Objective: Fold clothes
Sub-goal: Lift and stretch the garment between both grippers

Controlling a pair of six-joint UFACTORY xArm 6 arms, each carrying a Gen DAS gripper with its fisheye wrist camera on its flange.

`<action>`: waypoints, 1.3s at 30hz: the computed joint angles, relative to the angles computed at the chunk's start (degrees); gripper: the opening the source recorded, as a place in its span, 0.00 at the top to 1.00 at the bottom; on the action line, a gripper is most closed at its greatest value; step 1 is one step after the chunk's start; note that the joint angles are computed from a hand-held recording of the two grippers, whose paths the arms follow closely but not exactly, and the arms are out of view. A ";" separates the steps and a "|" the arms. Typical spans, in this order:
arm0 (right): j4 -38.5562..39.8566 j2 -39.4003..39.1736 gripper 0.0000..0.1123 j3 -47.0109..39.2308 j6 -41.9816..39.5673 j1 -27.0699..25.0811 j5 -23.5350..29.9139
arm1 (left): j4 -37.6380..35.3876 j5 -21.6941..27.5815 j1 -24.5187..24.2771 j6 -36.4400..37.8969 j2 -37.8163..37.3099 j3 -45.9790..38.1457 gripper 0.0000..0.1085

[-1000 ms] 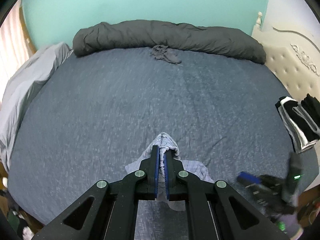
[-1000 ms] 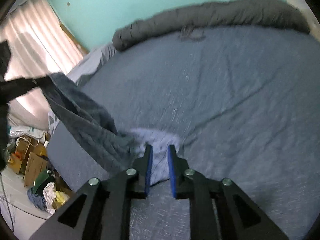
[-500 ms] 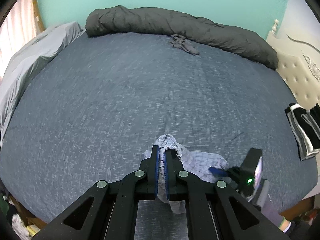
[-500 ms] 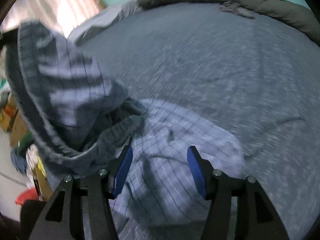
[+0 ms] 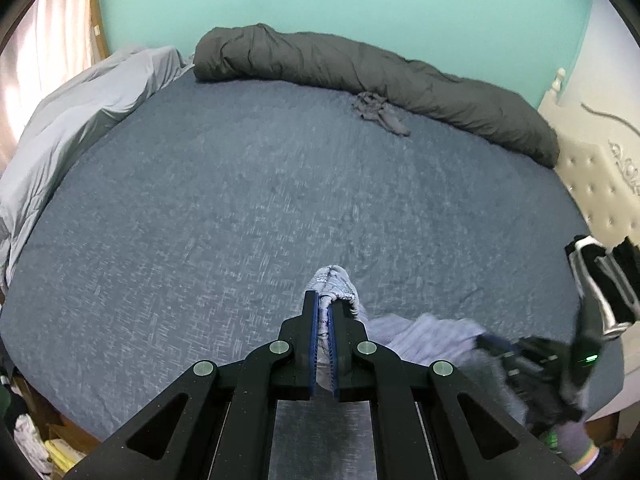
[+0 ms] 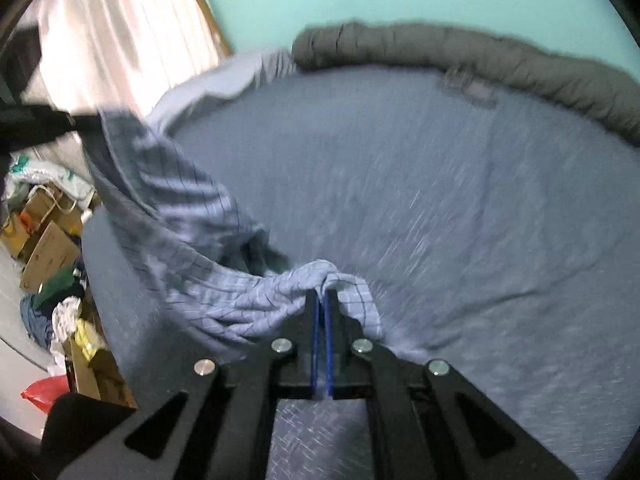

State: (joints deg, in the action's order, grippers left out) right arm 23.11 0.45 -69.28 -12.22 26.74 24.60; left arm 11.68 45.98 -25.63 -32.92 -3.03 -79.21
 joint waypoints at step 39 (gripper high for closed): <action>-4.81 1.39 0.98 13.85 11.62 -18.33 -7.81 | -0.47 -15.08 -3.27 -9.00 31.81 -13.62 0.52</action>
